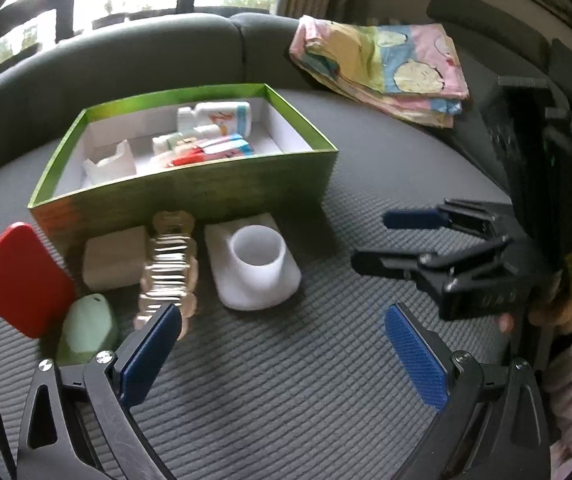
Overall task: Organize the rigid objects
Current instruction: 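Move the right gripper toward the white cup holder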
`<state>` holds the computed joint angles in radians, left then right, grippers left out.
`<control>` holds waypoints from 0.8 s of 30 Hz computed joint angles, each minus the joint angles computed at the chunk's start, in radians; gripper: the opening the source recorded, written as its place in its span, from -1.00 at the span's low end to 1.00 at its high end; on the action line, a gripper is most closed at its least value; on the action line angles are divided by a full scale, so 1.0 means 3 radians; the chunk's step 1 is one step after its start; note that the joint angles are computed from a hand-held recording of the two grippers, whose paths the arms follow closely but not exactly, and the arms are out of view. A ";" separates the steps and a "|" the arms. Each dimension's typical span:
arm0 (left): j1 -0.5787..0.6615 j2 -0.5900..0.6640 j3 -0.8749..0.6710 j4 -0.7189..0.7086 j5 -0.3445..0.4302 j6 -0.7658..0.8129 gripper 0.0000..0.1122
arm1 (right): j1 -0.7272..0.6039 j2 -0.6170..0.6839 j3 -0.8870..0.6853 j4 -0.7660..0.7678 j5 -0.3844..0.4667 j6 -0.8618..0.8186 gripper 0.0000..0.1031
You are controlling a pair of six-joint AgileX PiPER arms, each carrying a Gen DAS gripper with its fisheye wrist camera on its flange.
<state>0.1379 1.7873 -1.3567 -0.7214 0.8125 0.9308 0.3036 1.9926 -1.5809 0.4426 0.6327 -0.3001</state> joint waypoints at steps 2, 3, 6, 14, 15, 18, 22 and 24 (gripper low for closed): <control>-0.0026 0.0034 -0.0002 -0.0049 0.0005 0.0006 0.81 | -0.0033 0.0056 -0.0091 0.0333 0.0105 -0.0227 0.49; -0.0036 0.0057 -0.0012 -0.0067 0.0003 0.0003 0.81 | -0.0029 0.0100 -0.0159 0.0406 0.0158 -0.0277 0.48; -0.0059 0.0170 -0.0078 -0.0136 -0.0011 -0.0058 0.81 | 0.0040 0.0294 -0.0502 0.0348 0.0356 -0.0265 0.35; -0.0180 0.0319 -0.0179 -0.0027 -0.0135 -0.0176 0.49 | 0.0122 0.0767 -0.1315 0.0182 0.0860 -0.0354 0.13; -0.0194 0.0316 -0.0162 -0.0052 -0.0160 -0.0124 0.49 | 0.0131 0.0813 -0.1405 0.0184 0.0922 -0.0401 0.12; -0.0210 0.0364 -0.0190 -0.0048 -0.0201 -0.0161 0.49 | 0.0166 0.0899 -0.1564 0.0134 0.1016 -0.0500 -0.02; -0.0195 0.0483 -0.0280 -0.0080 -0.0260 -0.0240 0.38 | 0.0128 0.1089 -0.1882 0.0220 0.1211 -0.0493 -0.07; -0.0182 0.0512 -0.0294 -0.0131 -0.0291 -0.0193 0.37 | 0.0115 0.1202 -0.2071 0.0268 0.1330 -0.0479 -0.07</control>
